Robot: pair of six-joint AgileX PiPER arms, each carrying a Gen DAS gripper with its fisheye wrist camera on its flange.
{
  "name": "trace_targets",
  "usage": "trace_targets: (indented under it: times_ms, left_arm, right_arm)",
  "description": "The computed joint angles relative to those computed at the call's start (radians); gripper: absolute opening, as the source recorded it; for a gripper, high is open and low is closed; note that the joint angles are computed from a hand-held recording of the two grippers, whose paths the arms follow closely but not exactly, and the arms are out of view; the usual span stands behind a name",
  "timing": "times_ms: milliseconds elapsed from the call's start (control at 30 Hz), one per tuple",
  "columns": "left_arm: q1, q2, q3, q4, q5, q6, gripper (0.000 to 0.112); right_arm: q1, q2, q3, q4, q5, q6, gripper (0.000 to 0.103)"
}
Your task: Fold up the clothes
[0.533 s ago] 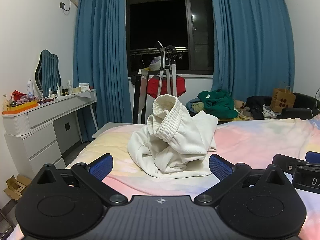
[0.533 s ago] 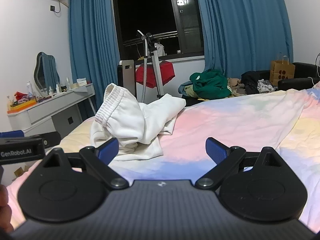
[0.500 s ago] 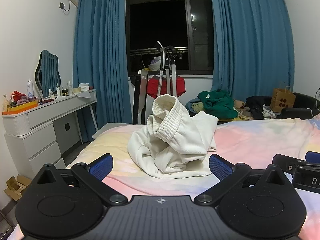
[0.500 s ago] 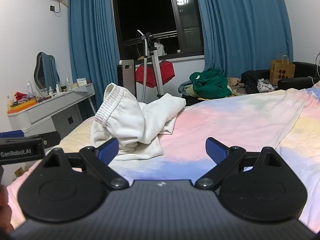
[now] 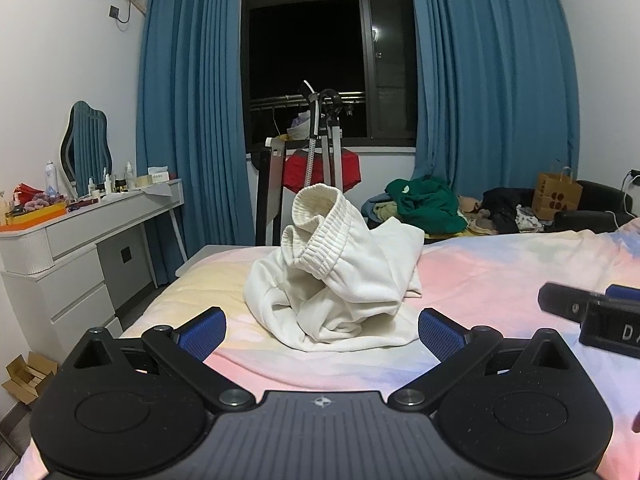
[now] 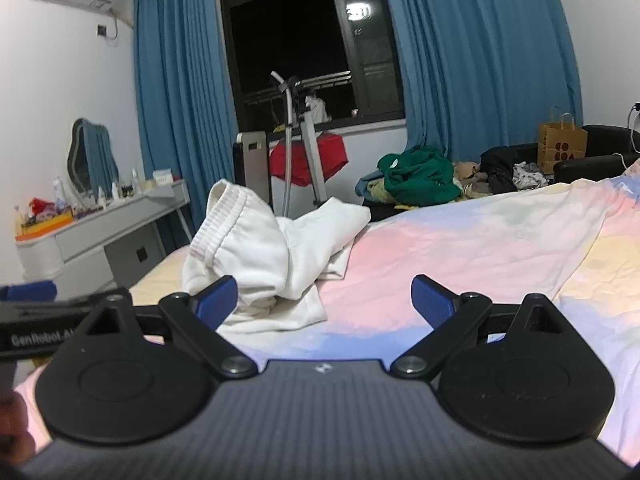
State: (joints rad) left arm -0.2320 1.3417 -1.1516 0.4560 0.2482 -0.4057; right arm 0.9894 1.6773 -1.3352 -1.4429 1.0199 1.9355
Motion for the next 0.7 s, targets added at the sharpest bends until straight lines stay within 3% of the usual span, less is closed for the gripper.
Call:
trace_targets:
  times_ms: [100, 333, 533, 700]
  left_arm:
    - [0.002, -0.001, 0.007, 0.004, -0.007, -0.003, 0.103]
    - [-0.019, 0.003, 0.025, 0.209, -0.011, -0.183, 0.103]
    - [-0.016, 0.012, 0.033, 0.194, -0.032, -0.167, 0.103]
    - [0.001, 0.025, 0.03, 0.054, -0.047, -0.029, 0.103]
  right_arm:
    - [0.004, 0.003, 0.006, -0.028, 0.012, 0.024, 0.095]
    - [0.004, -0.007, 0.052, -0.114, -0.012, 0.13, 0.095]
    - [0.007, 0.0, 0.037, -0.108, -0.016, 0.086, 0.095]
    - [0.02, 0.023, -0.009, -0.065, 0.011, -0.061, 0.095]
